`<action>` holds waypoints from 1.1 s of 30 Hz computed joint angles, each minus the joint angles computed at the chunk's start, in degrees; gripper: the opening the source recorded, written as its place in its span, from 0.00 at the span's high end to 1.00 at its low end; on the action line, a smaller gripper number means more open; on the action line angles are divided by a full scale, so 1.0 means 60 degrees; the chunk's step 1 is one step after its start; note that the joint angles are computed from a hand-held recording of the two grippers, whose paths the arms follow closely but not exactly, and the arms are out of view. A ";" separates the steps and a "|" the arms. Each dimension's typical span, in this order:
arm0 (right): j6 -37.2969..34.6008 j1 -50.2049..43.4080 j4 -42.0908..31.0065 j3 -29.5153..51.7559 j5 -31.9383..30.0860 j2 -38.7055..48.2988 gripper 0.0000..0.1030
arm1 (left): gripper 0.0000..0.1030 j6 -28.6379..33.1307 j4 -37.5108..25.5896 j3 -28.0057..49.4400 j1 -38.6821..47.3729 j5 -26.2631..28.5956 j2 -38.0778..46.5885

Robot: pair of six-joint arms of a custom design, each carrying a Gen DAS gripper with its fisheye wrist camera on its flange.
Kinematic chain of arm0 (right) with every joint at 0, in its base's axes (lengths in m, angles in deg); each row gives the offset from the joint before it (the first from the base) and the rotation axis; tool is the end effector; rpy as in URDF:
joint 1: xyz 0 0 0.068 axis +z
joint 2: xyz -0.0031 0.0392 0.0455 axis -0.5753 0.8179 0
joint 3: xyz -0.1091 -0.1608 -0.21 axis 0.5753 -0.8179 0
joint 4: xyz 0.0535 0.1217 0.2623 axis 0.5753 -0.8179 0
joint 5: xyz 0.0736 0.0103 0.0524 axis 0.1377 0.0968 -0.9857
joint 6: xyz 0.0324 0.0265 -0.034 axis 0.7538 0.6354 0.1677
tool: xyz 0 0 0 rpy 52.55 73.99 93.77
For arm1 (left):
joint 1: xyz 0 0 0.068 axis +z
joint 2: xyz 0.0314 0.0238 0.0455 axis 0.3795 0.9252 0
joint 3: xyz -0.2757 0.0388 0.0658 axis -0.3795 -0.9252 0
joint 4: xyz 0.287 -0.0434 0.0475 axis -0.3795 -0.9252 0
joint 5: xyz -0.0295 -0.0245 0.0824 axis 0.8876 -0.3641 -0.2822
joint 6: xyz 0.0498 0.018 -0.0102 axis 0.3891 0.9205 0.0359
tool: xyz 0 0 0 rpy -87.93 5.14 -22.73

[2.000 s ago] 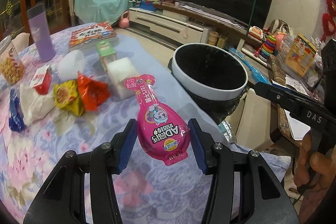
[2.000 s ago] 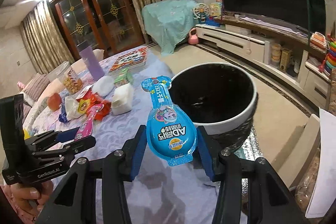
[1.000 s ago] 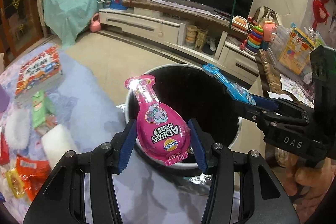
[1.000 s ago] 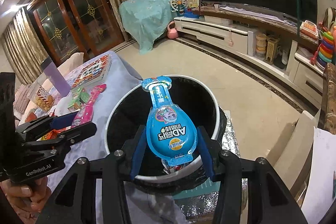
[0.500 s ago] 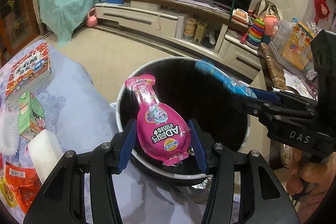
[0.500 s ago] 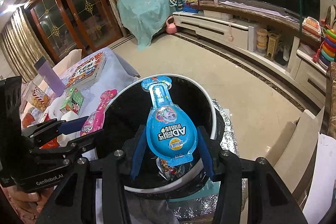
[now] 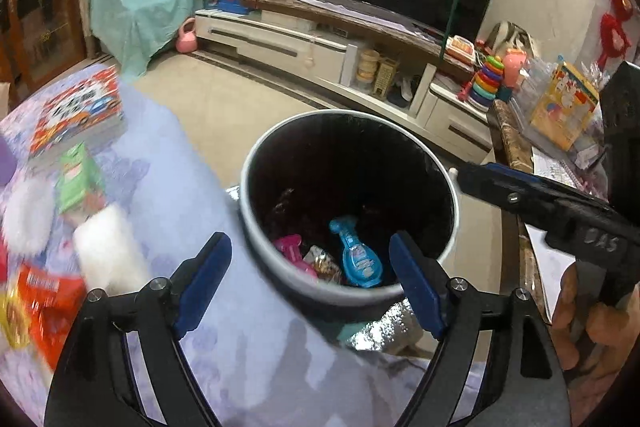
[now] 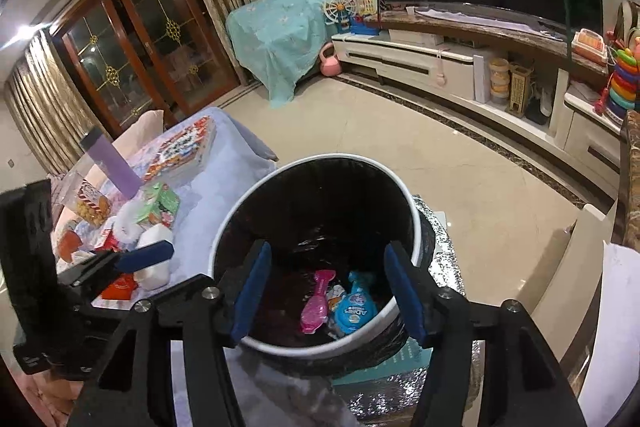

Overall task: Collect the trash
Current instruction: 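Move both packets over the trash bin and release them from both grippers, then grasp the white tissue box with the right gripper while the left approaches the yellow wrapper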

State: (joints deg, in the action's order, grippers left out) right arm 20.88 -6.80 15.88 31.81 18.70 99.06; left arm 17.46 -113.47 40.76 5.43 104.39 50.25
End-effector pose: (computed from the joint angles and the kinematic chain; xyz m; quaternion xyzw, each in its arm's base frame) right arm 0.1873 0.0912 0.2504 0.0982 0.9018 0.1187 0.4037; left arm 0.2406 -0.0834 0.2813 0.2345 0.8993 -0.1663 0.3296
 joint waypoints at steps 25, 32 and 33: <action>0.2568 0.5224 0.1479 0.1343 0.2126 0.3638 0.16 | 0.19 0.5304 -0.2937 -0.0967 0.9443 0.2905 -0.1175; 0.2004 0.5321 0.1972 0.2204 0.1957 0.4929 0.16 | 0.19 0.5187 -0.2453 -0.0545 0.9659 0.2856 -0.0310; 0.1922 0.5234 0.2031 0.2280 0.1892 0.5046 0.16 | 0.19 0.5129 -0.2344 -0.0502 0.9631 0.2831 -0.0196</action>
